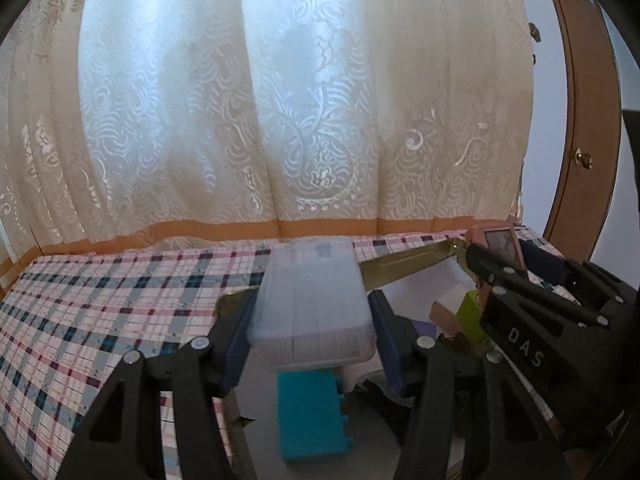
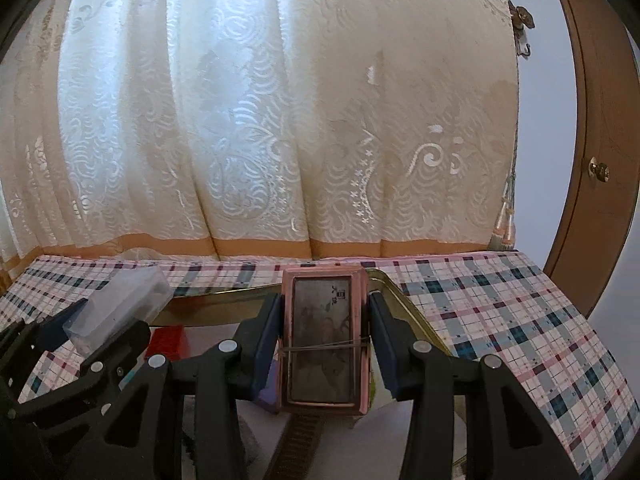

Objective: Organize rigid objects
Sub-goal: 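Carry the clear plastic box and photo frame over the tin tray with both tools, then lower and release the clear box with the left tool while the right tool releases the frame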

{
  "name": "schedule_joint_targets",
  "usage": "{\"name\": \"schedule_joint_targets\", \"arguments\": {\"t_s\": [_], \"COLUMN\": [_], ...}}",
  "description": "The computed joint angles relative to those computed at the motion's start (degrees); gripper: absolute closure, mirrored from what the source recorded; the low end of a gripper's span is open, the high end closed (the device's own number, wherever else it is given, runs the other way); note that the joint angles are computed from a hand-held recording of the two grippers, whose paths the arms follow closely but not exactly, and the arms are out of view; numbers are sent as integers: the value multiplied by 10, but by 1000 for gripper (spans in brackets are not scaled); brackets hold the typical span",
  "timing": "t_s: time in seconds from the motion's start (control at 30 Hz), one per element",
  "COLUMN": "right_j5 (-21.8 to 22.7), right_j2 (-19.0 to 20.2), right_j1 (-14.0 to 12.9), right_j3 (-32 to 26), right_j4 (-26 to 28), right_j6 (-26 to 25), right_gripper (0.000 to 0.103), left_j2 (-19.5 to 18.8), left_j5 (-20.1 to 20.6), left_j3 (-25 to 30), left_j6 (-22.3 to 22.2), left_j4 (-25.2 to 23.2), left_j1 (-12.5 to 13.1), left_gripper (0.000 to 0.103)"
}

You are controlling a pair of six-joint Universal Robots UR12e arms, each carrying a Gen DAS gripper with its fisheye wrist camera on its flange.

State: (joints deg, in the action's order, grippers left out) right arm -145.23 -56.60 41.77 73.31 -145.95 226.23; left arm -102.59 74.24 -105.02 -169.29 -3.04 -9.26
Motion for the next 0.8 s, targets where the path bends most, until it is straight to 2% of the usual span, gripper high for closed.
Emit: {"name": "schedule_joint_targets", "arguments": {"t_s": [0.27,0.4,0.53,0.8], "right_j5": [12,30,28,47], "right_j2": [-9,-6,-2,0], "right_j1": [-9,-12,-12,-20], "right_j3": [10,6,-1,-9], "right_j4": [27,34,41,64], "right_j6": [24,21,14,10], "right_gripper": [56,56,56,56], "left_j2": [-6,-8,-9,-14], "left_j5": [30,32,39,69], "left_j3": [11,14,17,39], "left_j6": [-10,-12,-9,0], "left_j4": [-33,-40,-46,-113], "left_j1": [-12,-13,-15,-24], "left_gripper": [48,48,48,48]}}
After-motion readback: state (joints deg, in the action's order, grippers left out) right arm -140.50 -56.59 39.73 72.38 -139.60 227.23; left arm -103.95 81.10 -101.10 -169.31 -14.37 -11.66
